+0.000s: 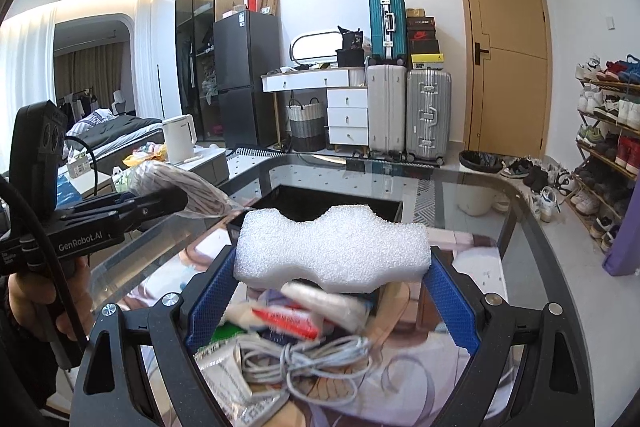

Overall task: Organize soft objects
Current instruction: 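Carry the bag and foam block over the black box with both grippers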

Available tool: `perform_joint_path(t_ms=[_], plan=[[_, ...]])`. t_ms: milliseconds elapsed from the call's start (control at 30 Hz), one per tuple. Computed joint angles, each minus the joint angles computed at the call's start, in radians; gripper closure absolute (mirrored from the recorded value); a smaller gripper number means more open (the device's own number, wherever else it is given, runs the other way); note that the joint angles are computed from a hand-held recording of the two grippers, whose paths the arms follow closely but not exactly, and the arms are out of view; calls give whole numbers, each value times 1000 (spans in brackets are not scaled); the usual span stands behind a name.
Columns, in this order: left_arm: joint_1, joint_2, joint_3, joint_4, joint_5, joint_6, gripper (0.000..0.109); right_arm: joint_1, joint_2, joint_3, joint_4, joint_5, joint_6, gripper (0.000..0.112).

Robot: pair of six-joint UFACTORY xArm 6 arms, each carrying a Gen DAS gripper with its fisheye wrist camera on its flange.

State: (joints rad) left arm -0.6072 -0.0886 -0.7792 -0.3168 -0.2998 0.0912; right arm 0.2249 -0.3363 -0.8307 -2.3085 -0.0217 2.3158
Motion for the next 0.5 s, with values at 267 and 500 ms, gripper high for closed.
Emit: perform_joint_path(t_ms=[267,500], plan=[[54,66,-81,219,18,-186,72,-9,69,-92,1,-21,-14,21],[87,143,-181,404,53,-344,72,-47,156,-152,210,-60,-269,21]])
